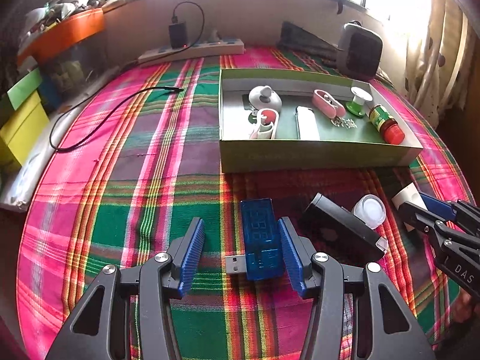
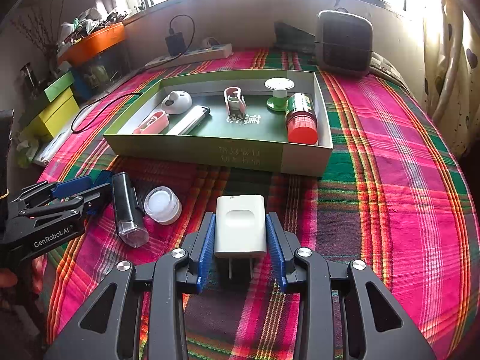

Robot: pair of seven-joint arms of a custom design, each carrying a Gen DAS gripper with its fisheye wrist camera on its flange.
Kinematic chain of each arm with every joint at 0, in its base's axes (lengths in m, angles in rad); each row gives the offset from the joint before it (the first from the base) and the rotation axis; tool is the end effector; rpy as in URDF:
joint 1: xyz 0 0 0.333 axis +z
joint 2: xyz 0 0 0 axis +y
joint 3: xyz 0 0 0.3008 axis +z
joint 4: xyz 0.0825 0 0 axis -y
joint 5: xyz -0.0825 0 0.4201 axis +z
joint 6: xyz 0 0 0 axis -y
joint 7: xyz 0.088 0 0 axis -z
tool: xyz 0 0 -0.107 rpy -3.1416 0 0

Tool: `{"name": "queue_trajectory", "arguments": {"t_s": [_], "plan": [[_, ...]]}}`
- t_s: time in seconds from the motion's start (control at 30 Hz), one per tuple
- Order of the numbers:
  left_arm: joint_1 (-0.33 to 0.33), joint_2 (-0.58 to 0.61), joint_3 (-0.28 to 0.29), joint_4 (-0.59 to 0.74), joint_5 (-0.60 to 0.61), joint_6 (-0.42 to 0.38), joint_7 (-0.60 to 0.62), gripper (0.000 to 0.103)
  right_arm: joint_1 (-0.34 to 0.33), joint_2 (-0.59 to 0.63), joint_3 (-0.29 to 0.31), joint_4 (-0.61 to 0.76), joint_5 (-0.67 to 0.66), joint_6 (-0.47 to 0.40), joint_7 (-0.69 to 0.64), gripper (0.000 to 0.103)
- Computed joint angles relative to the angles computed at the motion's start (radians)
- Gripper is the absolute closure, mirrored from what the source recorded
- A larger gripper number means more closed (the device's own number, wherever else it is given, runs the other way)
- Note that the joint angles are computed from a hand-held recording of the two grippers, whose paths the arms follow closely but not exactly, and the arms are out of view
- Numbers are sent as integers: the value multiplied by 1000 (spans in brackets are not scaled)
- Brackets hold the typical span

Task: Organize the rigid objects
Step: 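Close the left gripper on the blue USB stick while the right holds the charger, then lift and carry the USB stick in the left gripper to the tray while the right carries the charger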

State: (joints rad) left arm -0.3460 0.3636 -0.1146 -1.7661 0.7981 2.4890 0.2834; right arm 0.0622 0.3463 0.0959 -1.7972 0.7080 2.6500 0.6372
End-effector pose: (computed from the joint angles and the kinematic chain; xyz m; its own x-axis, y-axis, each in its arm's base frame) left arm 0.6312 -0.3099 0.3631 0.2781 -0.9605 0.0042 -0.7646 -0.2240 -0.6043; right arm 0.6975 0.0880 0.3737 0.5345 -0.8383 -0.1074 -0.6879 -0.3577 -0.6315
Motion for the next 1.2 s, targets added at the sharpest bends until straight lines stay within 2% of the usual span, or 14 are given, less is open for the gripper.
{"name": "queue_trajectory", "arguments": {"t_s": [0.07, 0.13, 0.33, 0.53, 1.2], "plan": [[0, -1, 0, -2, 2, 3, 0, 60, -1, 1, 0, 1, 0, 0, 0, 68], [0, -3, 0, -4, 3, 7, 2, 69, 0, 1, 0, 2, -2, -2, 2, 68], [-1, 2, 1, 1, 5, 12, 4, 71, 0, 1, 0, 1, -6, -6, 7, 68], [-4, 4, 4, 4, 8, 5, -2, 82, 0, 2, 0, 2, -7, -5, 7, 68], [-1, -1, 2, -4, 10, 11, -6, 82, 2, 4, 0, 1, -15, 2, 9, 68]]}}
